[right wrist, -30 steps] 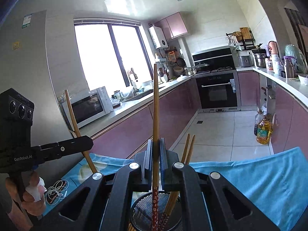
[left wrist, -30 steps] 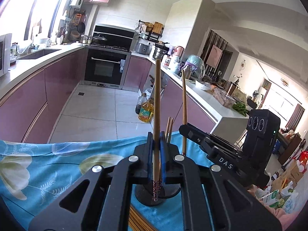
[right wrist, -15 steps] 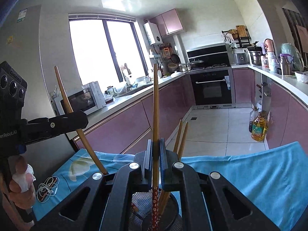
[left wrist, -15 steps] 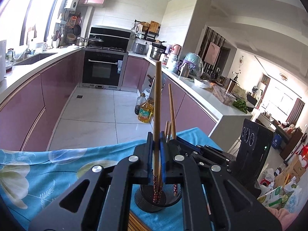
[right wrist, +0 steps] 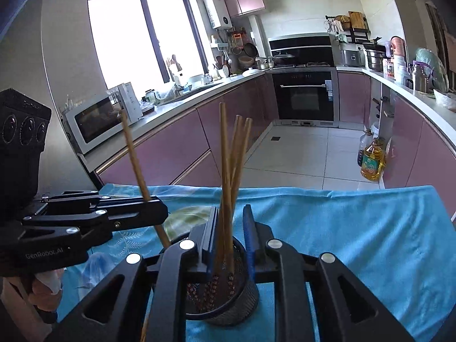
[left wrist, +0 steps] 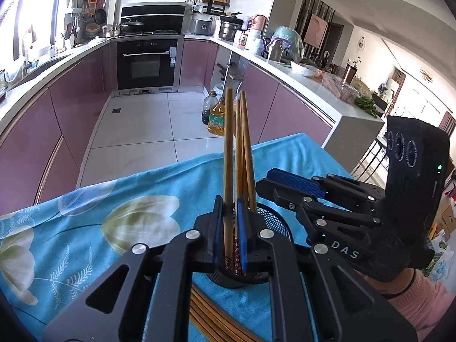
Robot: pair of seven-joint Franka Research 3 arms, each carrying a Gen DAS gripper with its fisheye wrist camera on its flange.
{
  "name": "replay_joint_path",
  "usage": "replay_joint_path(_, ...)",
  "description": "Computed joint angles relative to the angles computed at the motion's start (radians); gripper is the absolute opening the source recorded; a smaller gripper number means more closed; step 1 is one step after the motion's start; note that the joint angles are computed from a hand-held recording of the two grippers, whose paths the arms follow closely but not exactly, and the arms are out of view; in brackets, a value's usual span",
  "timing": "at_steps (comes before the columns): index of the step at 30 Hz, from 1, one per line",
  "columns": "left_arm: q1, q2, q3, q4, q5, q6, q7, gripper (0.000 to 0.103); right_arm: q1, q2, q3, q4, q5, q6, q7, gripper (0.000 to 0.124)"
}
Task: Organize utensils
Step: 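Drop the chopstick into the mesh cup by opening the right tool, then move the right tool back toward the remaining chopsticks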
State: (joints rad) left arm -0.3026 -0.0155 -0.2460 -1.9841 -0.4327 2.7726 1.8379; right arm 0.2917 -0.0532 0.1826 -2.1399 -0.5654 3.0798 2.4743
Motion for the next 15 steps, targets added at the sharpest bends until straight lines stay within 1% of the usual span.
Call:
replay_joint_path(2, 0.0, 0.003, -0.001, -0.008, 0.015, 0.01, -0.021, 0.011, -0.005, -0.01, 0.0, -0.016, -0.001, 0.014, 0.011, 0.021)
replay_joint_path(4, 0.0, -0.006, -0.002, -0.029, 0.019, 0.03, -0.024, 0.013, -0.001, -0.02, -0.001, -0.033, 0.04, 0.022, -0.023, 0.025)
replay_joint_path(8, -0.016, -0.047, 0.011, -0.089, -0.066, 0.077, 0.03, 0.021, -0.012, -0.042, 0.018, -0.067, 0.112, 0.036, -0.082, 0.028)
replay_joint_path(12, -0.046, -0.101, 0.043, -0.162, -0.153, 0.117, 0.079, 0.025, -0.029, -0.076, 0.047, -0.107, 0.169, 0.058, -0.135, 0.033)
replay_joint_path(13, -0.055, -0.118, 0.05, -0.187, -0.164, 0.134, 0.085, 0.025, -0.027, -0.085, 0.05, -0.117, 0.192, 0.063, -0.157, 0.036)
replay_joint_path(15, -0.081, -0.153, 0.076, -0.233, -0.2, 0.161, 0.11, 0.031, 0.003, -0.106, 0.036, -0.143, 0.257, 0.081, -0.227, 0.039)
